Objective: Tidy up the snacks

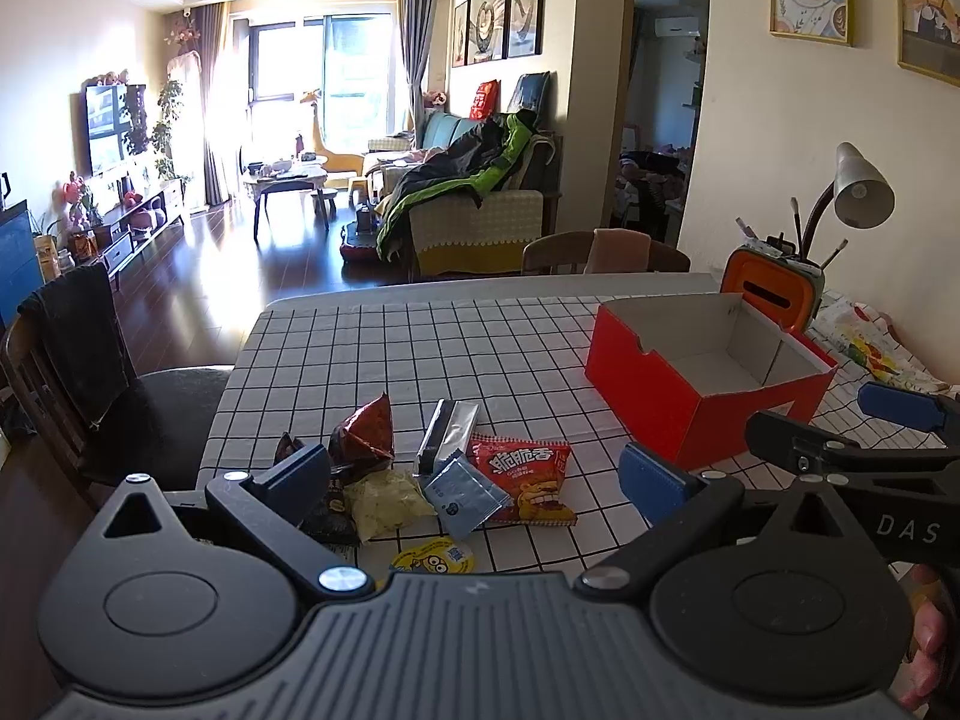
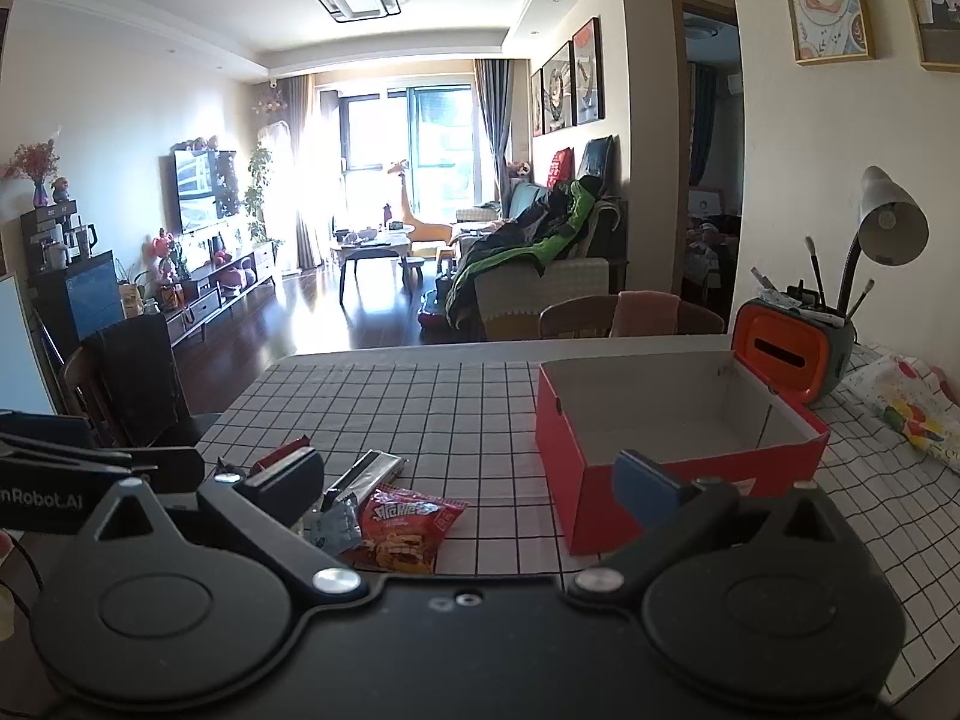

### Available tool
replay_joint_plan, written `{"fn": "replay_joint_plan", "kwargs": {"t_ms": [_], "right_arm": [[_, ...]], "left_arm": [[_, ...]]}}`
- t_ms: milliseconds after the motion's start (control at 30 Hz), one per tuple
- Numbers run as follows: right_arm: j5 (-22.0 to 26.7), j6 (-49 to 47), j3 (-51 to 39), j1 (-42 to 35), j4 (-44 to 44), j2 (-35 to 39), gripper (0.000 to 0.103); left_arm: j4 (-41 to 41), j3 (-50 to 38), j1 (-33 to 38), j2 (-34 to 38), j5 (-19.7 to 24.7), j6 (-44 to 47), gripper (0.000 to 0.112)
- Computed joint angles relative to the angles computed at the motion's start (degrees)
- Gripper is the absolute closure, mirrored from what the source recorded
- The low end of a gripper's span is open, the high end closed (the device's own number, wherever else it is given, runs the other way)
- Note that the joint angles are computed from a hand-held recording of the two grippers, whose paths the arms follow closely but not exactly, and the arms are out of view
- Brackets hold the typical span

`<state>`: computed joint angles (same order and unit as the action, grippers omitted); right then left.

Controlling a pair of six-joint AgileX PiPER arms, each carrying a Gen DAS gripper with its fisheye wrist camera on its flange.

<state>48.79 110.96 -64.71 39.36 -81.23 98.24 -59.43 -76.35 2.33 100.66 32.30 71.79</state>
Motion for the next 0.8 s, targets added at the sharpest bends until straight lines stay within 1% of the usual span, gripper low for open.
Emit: {"fn": "replay_joint_plan", "kwargs": {"t_ms": [333,633,800], "right_arm": [[2.4,0.5,0.1,1.5,-0.4,0.0,0.000],[2.8,0.8,0.2,1.8,-0.7,0.0,0.000],[2.5,1.2,-0.1,1.9,-1.7,0.5,0.000]], "left_arm": [[-0.8,0.5,0.1,-0.8,0.8,0.7,0.009],[-2.5,1.3,1.5,-1.6,2.0,2.8,0.009],[-2.9,1.1,1.8,-1.2,1.6,2.9,0.009]]}}
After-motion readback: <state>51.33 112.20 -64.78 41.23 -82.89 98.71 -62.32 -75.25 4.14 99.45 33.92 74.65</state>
